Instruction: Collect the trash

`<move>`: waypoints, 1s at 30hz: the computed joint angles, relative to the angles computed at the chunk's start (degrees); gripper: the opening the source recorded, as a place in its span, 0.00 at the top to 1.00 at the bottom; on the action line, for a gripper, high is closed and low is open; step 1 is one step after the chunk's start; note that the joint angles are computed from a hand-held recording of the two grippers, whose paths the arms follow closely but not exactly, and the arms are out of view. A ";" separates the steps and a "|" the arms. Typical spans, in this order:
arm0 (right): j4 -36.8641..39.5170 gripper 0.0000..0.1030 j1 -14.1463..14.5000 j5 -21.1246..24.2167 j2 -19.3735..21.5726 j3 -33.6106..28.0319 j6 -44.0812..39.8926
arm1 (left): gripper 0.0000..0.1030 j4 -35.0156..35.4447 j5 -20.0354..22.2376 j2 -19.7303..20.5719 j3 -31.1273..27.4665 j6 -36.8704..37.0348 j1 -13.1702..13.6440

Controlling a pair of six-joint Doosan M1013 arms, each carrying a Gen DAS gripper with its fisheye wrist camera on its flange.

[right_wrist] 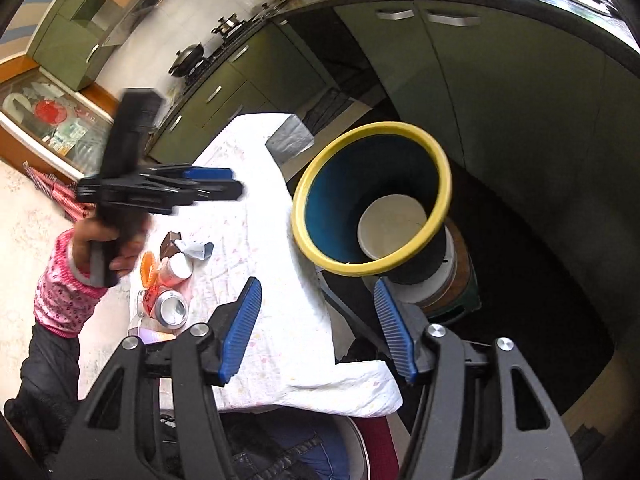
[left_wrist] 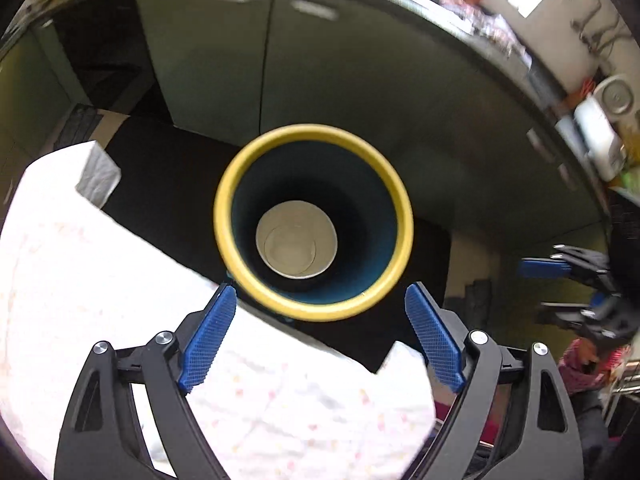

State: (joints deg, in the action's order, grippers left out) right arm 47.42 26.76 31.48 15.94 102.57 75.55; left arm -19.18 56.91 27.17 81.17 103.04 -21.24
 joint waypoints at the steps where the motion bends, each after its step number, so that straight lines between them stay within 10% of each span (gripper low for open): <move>1: -0.23 0.45 0.39 0.62 0.39 -0.62 -0.39 | 0.10 -1.39 -1.89 -2.18 2.21 0.38 0.77; 9: -4.47 0.46 6.10 8.81 5.78 -9.32 -5.68 | 0.05 11.10 -22.00 -23.50 22.92 -16.06 4.50; 17: -11.55 0.46 13.67 18.36 11.89 -21.41 -10.10 | 0.05 30.16 -24.33 -38.29 38.10 -40.26 11.27; 30: -30.26 0.30 21.50 30.66 21.97 -37.74 -23.96 | 0.05 18.78 -32.56 -51.57 54.08 -33.20 15.85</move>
